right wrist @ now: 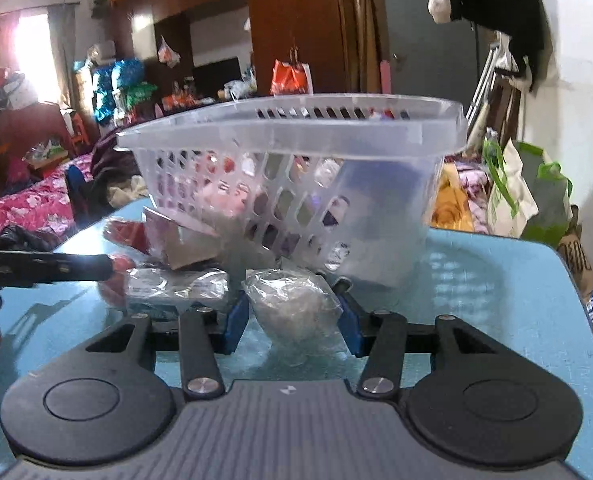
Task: Organize objects
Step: 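Grasp a clear bag of white items with right tool while left tool grasps another red ball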
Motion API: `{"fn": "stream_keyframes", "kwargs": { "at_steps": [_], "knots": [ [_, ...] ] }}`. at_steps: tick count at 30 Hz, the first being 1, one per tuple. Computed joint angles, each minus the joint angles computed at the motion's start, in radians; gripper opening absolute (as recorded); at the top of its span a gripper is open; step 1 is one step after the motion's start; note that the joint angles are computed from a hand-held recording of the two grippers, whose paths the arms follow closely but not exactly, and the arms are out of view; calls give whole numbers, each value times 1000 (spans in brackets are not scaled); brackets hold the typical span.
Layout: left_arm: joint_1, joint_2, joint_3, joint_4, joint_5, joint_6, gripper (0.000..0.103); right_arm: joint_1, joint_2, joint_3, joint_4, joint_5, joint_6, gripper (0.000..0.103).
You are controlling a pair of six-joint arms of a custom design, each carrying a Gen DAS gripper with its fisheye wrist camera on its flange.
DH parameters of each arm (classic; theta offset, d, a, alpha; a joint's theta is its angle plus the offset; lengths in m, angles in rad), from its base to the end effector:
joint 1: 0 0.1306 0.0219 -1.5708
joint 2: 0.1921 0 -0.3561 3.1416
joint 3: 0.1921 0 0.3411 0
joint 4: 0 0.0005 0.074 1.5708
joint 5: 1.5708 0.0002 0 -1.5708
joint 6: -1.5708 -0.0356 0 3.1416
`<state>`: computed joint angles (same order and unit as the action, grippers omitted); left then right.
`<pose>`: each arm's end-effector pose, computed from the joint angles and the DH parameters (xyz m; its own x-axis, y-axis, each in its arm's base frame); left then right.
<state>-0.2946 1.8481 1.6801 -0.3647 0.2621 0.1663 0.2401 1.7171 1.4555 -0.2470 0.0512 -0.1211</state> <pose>0.5833 -0.1872 0.3359 -0.5611 0.0032 -0.8278 0.4068 0.8720 -0.2724 0.5495 0.1321 0.3248 -0.4930 0.0035 -0.8700 -0.1355 0.9875 0.0808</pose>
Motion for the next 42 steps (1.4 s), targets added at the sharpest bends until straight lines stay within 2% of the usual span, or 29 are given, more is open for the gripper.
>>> {"fn": "stream_keyframes", "kwargs": {
  "at_steps": [4, 6, 8, 9, 13, 17, 22, 26, 34, 38, 40, 42],
  "knots": [
    [-21, 30, 65, -90, -34, -70, 86, -3, -1, -4, 23, -16, -21, 52],
    [-29, 44, 89, -110, -42, -78, 82, -6, -3, -11, 38, -29, -31, 52],
    [-28, 50, 97, -117, -24, -77, 53, -8, -8, -21, 54, -31, -40, 52],
    [-28, 47, 94, -119, -22, -82, 53, -8, -10, -25, 61, -32, -42, 52],
    [-29, -12, -8, -8, -29, -95, 53, -1, -18, -39, 83, -12, -30, 52],
    [-3, -70, -125, 157, 75, -62, 53, 10, -26, -57, 112, 6, -3, 52],
    [25, -92, -191, 288, 195, -16, 53, 11, -44, -98, 185, -4, 6, 52],
    [16, -106, -231, 361, 214, -38, 53, 14, -54, -121, 233, 4, 14, 52],
    [32, -111, -272, 484, 266, 4, 53, 21, -58, -135, 273, 15, 26, 52],
    [36, -106, -268, 494, 262, 28, 53, 21, -66, -160, 321, 3, 31, 52],
    [40, -107, -274, 508, 264, 42, 53, 21, -75, -184, 368, -2, 30, 52],
    [46, -114, -297, 554, 266, 59, 53, 22, -92, -230, 459, -14, 47, 52]
  ]
}}
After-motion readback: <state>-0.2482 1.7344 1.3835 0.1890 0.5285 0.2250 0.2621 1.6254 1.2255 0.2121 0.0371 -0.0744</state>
